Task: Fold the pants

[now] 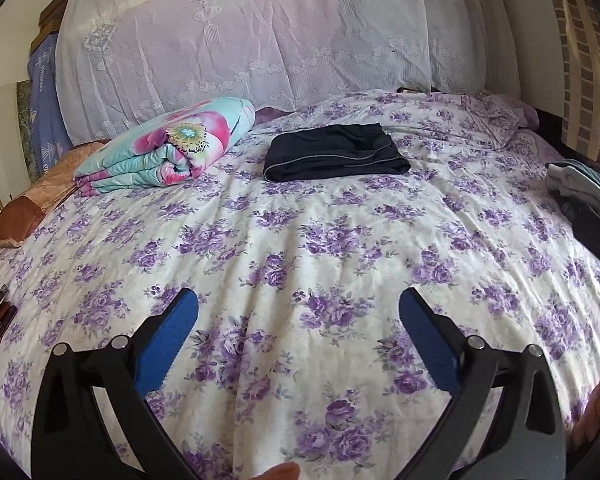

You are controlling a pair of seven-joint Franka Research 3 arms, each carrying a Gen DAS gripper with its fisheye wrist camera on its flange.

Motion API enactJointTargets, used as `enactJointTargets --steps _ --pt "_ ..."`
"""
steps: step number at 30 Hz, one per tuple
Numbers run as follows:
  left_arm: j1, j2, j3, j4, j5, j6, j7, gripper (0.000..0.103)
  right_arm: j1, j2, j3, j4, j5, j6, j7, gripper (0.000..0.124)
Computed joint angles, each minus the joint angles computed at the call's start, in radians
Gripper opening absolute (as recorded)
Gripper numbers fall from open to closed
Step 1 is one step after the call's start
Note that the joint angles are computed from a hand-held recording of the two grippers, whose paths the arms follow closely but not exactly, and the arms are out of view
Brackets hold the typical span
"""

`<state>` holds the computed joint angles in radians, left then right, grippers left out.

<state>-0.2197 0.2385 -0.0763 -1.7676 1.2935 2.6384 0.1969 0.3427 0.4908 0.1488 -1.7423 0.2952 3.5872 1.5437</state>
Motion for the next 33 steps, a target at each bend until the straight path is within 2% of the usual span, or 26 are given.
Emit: enactJointTargets --steps 1,4,7,11,16,19,23,27,33 --pt "-0.002 -0.002 0.001 0.002 0.006 -0.004 -0.010 0.098 0.065 0.000 -0.055 0.010 0.054 0.004 -0.054 0.100" --pt "-0.008 -0.009 0.004 -0.001 0.052 -0.006 -0.063 0.098 0.127 0.015 -0.089 0.040 0.117 0.024 -0.134 0.100" --pt "-0.013 -0.005 0.001 0.009 0.090 -0.027 -0.086 0.098 0.238 0.051 -0.174 0.104 0.270 0.043 -0.285 0.100" --pt "-0.009 -0.009 -0.002 0.010 0.100 -0.027 -0.106 0.098 0.200 0.061 -0.127 0.126 0.279 0.018 -0.326 0.100" --pt "0.001 -0.022 -0.006 0.003 0.110 -0.018 -0.127 0.098 0.119 0.055 -0.049 0.108 0.222 0.019 -0.257 0.100" --pt "0.001 -0.034 -0.006 -0.005 0.148 -0.014 -0.179 0.098 0.116 0.055 -0.051 0.110 0.217 0.004 -0.239 0.100" --pt "-0.009 -0.047 -0.017 -0.012 0.224 -0.078 -0.223 0.098 0.116 0.057 -0.054 0.110 0.199 0.005 -0.229 0.100" --pt "0.010 -0.047 -0.027 -0.005 0.175 -0.045 -0.184 0.098 0.115 0.058 -0.055 0.109 0.191 0.005 -0.222 0.100" --pt "0.013 -0.051 -0.026 -0.005 0.162 -0.039 -0.176 0.098 0.117 0.058 -0.059 0.111 0.188 -0.001 -0.215 0.100"
